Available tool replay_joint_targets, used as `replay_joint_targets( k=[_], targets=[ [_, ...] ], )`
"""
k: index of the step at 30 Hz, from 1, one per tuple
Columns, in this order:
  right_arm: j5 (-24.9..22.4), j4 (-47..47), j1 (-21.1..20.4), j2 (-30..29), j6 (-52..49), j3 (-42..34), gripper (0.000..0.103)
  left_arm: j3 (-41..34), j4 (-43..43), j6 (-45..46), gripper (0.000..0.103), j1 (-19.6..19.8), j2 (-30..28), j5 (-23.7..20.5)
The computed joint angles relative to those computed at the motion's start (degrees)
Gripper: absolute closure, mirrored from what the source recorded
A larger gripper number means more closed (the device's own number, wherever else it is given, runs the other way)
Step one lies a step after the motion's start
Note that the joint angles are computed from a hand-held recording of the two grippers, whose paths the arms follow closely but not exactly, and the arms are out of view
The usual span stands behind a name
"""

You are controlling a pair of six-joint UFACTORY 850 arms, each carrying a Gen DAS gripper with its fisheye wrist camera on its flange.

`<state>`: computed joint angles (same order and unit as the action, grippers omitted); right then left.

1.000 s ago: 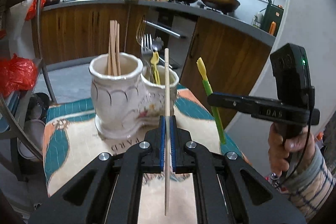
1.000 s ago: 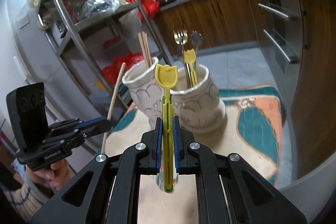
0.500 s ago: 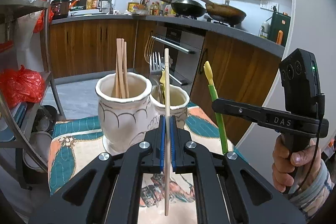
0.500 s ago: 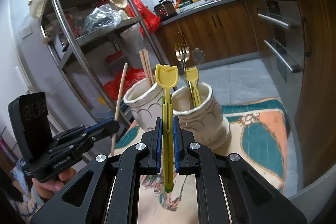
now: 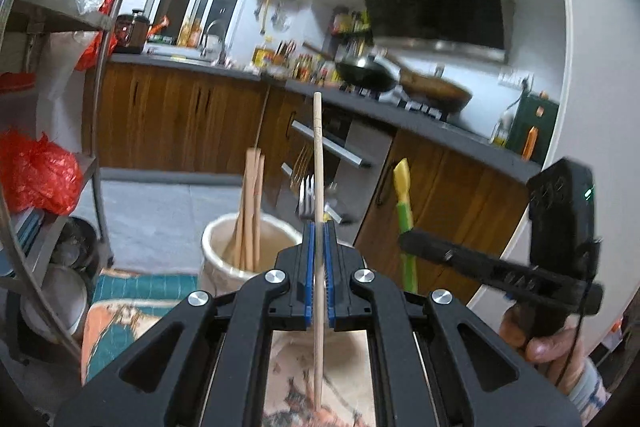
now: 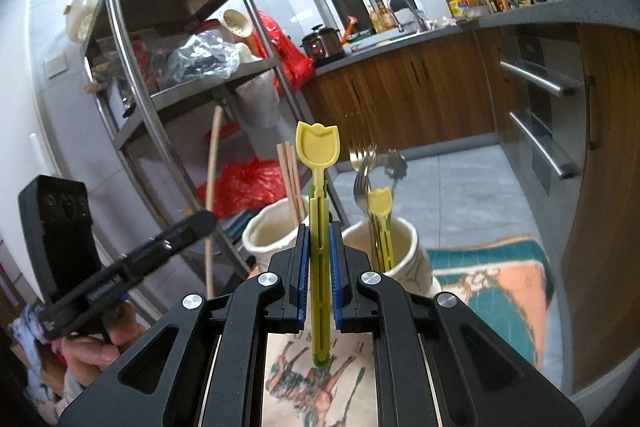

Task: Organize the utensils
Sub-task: 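Lift the yellow spoon and chopstick and carry them over the holder cups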

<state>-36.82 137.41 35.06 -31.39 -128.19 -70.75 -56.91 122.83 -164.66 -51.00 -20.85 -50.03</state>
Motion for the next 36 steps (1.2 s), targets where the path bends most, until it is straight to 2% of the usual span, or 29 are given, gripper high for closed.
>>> replay_joint_targets(
  k=[14,19,25,31,36],
  targets=[
    [-1.6,10.5,1.5,-4.6,-11.4,-5.0,0.092,-1.6,4.0,-4.8,0.099,2.3,-2.4,-12.8],
    [-3.1,13.2,1.8,-6.0,-14.7,-6.2,0.092,-3.4,3.1,-1.9,0.099,2.7,-3.6,-17.4],
    [-4.9,18.8,2.1,-7.0,-20.0,-7.2,0.092,-6.6,2.8,1.2,0.099,3.2,-7.8,-21.5],
    [-1.6,25.2,3.4,-8.3,-28.2,-8.8,0.092,-7.5,2.3,0.6,0.099,4.0,-9.5,-17.8],
    [1.0,29.9,4.4,-8.9,-34.4,-8.8,0.092,-7.8,0.1,2.0,0.099,3.0,-10.8,-17.9]
  ],
)
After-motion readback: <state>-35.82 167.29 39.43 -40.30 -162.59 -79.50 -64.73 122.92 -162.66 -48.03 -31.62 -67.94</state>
